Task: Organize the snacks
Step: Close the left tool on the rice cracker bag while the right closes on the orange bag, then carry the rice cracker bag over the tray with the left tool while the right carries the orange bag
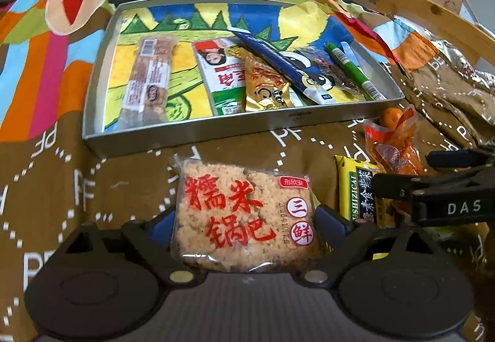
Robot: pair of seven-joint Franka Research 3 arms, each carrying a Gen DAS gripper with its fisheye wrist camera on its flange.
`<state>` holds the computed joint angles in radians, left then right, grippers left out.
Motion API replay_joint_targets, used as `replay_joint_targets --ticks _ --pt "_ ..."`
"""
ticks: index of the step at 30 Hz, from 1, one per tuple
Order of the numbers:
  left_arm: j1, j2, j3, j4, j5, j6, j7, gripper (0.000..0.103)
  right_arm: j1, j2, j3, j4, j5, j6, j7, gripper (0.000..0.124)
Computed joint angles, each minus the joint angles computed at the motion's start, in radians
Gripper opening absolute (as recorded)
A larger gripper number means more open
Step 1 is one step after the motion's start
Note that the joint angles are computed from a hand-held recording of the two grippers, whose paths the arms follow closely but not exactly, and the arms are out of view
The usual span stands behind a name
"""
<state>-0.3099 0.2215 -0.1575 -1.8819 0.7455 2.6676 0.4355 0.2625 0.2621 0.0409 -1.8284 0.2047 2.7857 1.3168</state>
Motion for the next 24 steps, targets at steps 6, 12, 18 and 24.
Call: replay_joint_targets --ticks 6,12,18,24 --pt "-0.005 -0.043 -0.014 -0.030 -0.026 -0.043 -0.045 0.092 -0.030 -0.023 0.036 -0.012 0.104 -0.016 -0.084 0.061" --pt "-0.015 -0.084 -0.043 -0.046 -0.046 -0.122 -0.071 0.092 -0.045 -0.052 0.056 -0.030 0.205 -0.041 -0.169 0.059" --pt "-0.027 -0.089 -0.054 -0.037 0.009 -0.167 -0.114 0.091 -0.040 -0.090 0.065 -0.069 0.295 -0.018 -0.269 0.059" --pt "-0.021 -0.097 -0.048 -0.043 0.034 -0.150 -0.182 0.090 -0.038 -0.100 0.089 -0.093 0.402 0.086 -0.412 0.059"
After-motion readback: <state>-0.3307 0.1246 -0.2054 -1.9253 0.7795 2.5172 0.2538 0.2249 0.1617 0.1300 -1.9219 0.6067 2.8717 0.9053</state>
